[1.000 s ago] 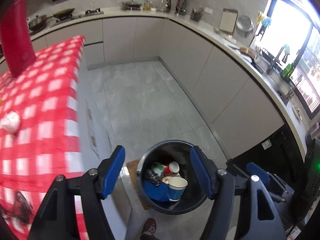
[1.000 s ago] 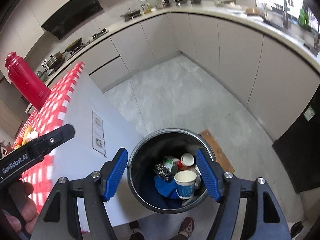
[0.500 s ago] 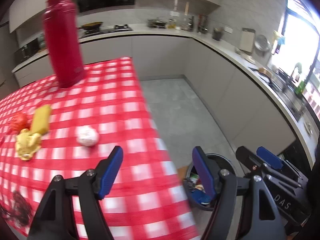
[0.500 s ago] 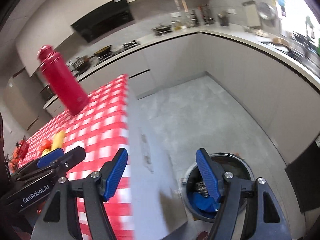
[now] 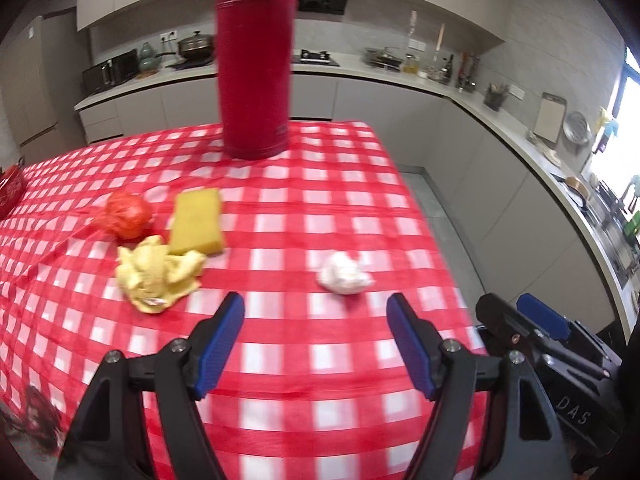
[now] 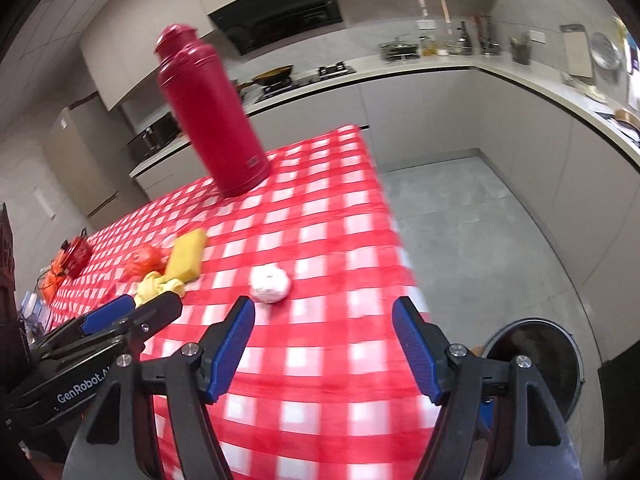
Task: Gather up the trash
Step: 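Return both tools to the table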
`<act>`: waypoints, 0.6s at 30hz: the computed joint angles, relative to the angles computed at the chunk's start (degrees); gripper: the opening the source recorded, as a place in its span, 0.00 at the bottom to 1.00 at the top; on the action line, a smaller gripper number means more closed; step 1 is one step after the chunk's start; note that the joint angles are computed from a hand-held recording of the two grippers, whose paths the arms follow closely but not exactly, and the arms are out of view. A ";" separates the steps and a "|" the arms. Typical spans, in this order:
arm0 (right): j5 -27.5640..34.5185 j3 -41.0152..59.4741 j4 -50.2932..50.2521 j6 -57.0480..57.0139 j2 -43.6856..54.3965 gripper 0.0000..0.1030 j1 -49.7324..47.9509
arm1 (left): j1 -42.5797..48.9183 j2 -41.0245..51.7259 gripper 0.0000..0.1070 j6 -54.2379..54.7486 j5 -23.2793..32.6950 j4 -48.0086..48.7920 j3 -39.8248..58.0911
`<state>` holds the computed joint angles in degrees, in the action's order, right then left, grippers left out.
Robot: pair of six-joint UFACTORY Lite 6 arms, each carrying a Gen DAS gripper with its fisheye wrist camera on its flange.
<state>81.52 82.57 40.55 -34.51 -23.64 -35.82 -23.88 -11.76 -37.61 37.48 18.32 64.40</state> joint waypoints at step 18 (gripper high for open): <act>-26.73 -7.44 -27.06 36.04 4.65 0.75 45.79 | 31.39 4.31 0.70 40.74 -7.76 -26.19 -5.61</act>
